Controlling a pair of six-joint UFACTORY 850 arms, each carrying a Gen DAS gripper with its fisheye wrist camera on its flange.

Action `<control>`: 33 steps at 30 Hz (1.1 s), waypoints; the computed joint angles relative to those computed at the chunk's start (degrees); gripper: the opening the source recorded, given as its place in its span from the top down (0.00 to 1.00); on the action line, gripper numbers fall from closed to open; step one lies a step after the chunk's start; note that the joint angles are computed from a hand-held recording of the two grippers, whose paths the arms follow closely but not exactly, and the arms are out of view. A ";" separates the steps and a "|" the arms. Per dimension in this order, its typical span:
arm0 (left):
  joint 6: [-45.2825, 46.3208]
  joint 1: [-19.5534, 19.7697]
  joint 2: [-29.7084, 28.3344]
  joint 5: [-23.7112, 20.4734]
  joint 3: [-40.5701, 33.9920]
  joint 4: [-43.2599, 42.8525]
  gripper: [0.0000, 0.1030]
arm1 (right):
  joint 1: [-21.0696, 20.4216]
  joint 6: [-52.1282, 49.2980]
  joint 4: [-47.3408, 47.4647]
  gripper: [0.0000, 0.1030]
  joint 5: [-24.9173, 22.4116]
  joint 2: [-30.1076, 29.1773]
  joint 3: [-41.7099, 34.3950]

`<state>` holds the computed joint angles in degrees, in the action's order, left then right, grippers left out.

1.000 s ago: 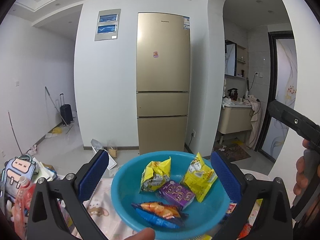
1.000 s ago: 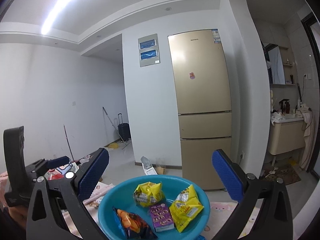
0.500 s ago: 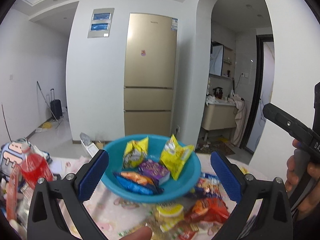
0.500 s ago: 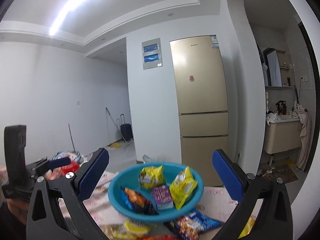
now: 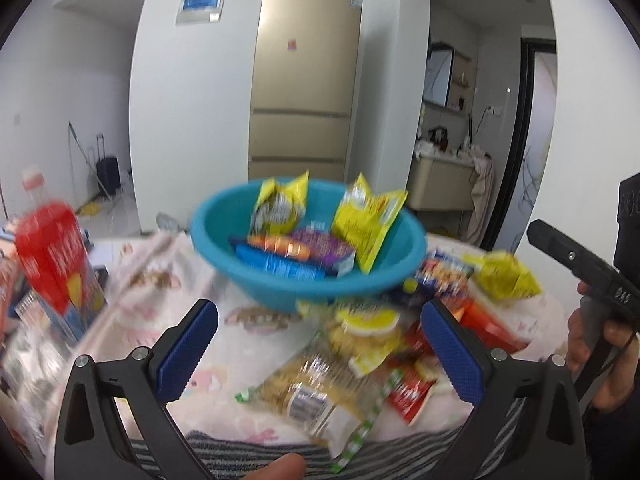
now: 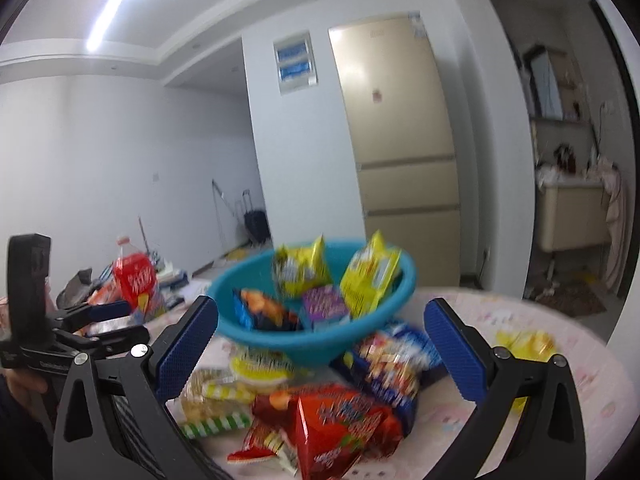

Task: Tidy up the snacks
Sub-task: 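Withdraw both open tools from above the basin, then lower the left tool onto the clear bread bag while the right tool reaches the red chip bag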

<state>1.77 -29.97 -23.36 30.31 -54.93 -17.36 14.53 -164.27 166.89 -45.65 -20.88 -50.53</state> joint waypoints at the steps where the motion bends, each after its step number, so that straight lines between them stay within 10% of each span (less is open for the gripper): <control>1: -5.36 1.04 -0.97 -1.61 -0.59 5.93 0.00 | -0.08 1.40 -1.67 0.00 0.78 -0.72 -0.54; 16: 0.93 1.39 -11.23 -17.91 -10.98 3.85 0.00 | -0.56 10.42 -10.45 0.00 4.34 -4.09 -3.02; 33: 9.99 0.43 -11.80 -20.62 -11.83 -1.30 0.00 | -1.11 18.56 -15.63 0.00 5.53 -5.46 -4.45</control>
